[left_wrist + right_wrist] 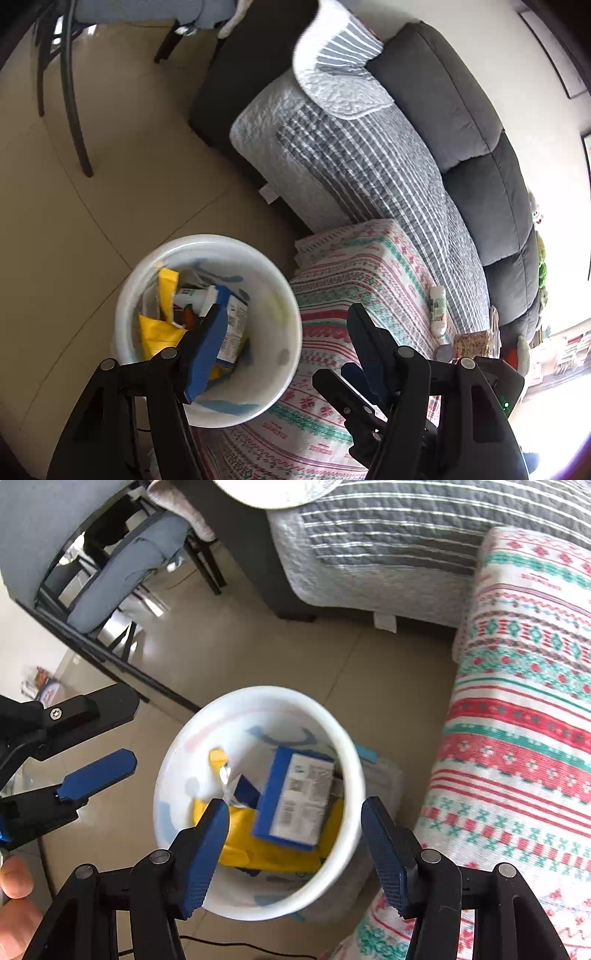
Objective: Collect trash
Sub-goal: 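Drop the blue box into the bin by opening the right tool, then move both tools back over the table toward the white bottle and red can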
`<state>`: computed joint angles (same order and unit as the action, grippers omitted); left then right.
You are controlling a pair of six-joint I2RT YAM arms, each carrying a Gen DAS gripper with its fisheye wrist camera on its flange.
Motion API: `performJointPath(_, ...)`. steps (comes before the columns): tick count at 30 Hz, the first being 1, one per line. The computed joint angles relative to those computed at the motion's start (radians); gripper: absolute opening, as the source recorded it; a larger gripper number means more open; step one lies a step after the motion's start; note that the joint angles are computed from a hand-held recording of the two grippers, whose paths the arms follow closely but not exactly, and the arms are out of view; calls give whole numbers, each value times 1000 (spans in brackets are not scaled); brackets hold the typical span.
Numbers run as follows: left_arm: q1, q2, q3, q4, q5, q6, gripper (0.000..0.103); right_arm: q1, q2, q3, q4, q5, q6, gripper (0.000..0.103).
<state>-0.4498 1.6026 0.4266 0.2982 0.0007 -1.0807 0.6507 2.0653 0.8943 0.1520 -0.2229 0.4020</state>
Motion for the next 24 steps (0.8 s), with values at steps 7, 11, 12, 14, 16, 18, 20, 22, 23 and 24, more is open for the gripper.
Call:
performJointPath(7,-95,12,106,-81,-57,-27,70,-67,-122,-86,-6,-6,-16,65)
performJointPath(11,-155,55,189,-110,-85,-50,70,-142,-189,-124,-29,-22,-22,68)
performJointPath(12,-176,76,222,-119,-95,-58,70,-172,-211,-137,-39,-32,-26,68)
performJointPath(14,-204,111,275,-136,-106,-64,70,-228,-250,-154,-68,-43,-34,68)
performJointPath(16,-245,165,358,-165,-127,-62,70,-307,-299,-173,-106,-68,-52,68)
performJointPath(18,-276,212,427,-187,-145,-52,70,-392,-336,-170,-176,-80,-55,68)
performJointPath(20,-313,277,516,-209,-150,-37,70,-503,-369,-162,-250,-135,-50,68)
performJointPath(22,-336,331,593,-230,-144,-22,70,-609,-386,-139,-326,-208,-69,68)
performJointPath(23,-347,360,636,-242,-140,-15,70,-656,-391,-123,-365,-233,-81,68)
performJointPath(24,-358,395,683,-249,-133,-7,70,-719,-396,-105,-402,-267,-100,68)
